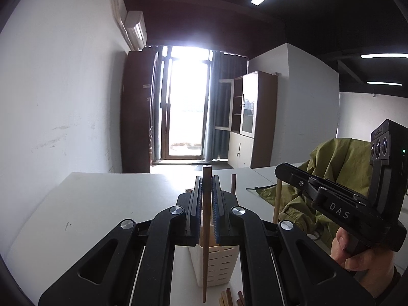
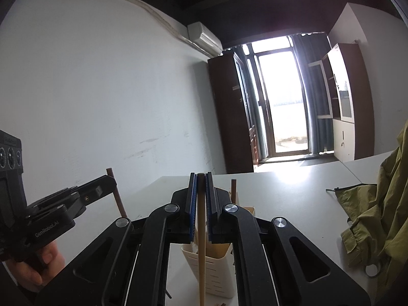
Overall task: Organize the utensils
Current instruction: 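Lift both held chopsticks and carry them above the utensil holder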
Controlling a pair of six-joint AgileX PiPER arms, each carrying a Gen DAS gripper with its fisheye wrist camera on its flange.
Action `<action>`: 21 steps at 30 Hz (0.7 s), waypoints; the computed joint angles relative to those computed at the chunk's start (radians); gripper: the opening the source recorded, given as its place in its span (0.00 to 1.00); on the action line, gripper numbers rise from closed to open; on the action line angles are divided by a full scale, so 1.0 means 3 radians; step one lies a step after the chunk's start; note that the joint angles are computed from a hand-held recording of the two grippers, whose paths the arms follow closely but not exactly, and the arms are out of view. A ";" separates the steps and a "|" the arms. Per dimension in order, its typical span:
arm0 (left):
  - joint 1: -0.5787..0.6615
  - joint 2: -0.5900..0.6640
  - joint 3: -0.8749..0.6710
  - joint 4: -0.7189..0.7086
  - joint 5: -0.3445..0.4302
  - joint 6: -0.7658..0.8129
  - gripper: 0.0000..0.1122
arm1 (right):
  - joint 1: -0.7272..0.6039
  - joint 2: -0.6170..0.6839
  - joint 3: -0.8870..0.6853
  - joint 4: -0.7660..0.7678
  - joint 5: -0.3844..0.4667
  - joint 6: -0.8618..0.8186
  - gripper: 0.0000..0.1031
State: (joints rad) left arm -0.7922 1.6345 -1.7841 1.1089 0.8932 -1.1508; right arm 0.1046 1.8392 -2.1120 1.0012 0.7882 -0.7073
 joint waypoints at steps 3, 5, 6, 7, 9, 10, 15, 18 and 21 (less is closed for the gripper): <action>0.0033 0.0002 -0.0015 0.0102 -0.0063 -0.0160 0.06 | -0.0018 0.0018 -0.0015 0.0206 -0.0061 -0.0149 0.07; 0.0032 -0.0010 -0.0003 0.0242 -0.0076 -0.0314 0.06 | -0.0049 0.0044 -0.0015 0.0435 -0.0062 -0.0329 0.07; 0.0030 -0.0020 0.0009 0.0302 -0.0096 -0.0372 0.06 | -0.0070 0.0044 0.0006 0.0598 -0.0057 -0.0459 0.07; 0.0025 -0.0028 0.0020 0.0365 -0.0109 -0.0422 0.06 | -0.0082 0.0039 0.0034 0.0738 -0.0065 -0.0579 0.07; 0.0000 -0.0052 0.0075 0.0556 -0.0117 -0.0591 0.06 | -0.0094 0.0000 0.0120 0.1007 -0.0117 -0.0816 0.07; -0.0017 -0.0057 0.0104 0.0678 -0.0132 -0.0694 0.06 | -0.0094 -0.0028 0.0181 0.1150 -0.0158 -0.0940 0.07; -0.0157 -0.0070 0.0282 0.1434 -0.0085 -0.1281 0.06 | -0.0092 -0.0115 0.0441 0.1830 -0.0303 -0.1608 0.07; -0.0242 -0.0054 0.0368 0.1822 0.0010 -0.1536 0.06 | -0.0102 -0.0129 0.0540 0.2152 -0.0362 -0.1909 0.07; -0.0290 -0.0024 0.0403 0.2040 0.0122 -0.1723 0.06 | -0.0103 -0.0087 0.0542 0.2388 -0.0420 -0.2061 0.07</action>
State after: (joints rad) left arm -0.8793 1.6273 -1.6632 1.7210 0.9300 -1.6675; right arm 0.0738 1.8132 -1.9493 1.7176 0.6621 -1.3255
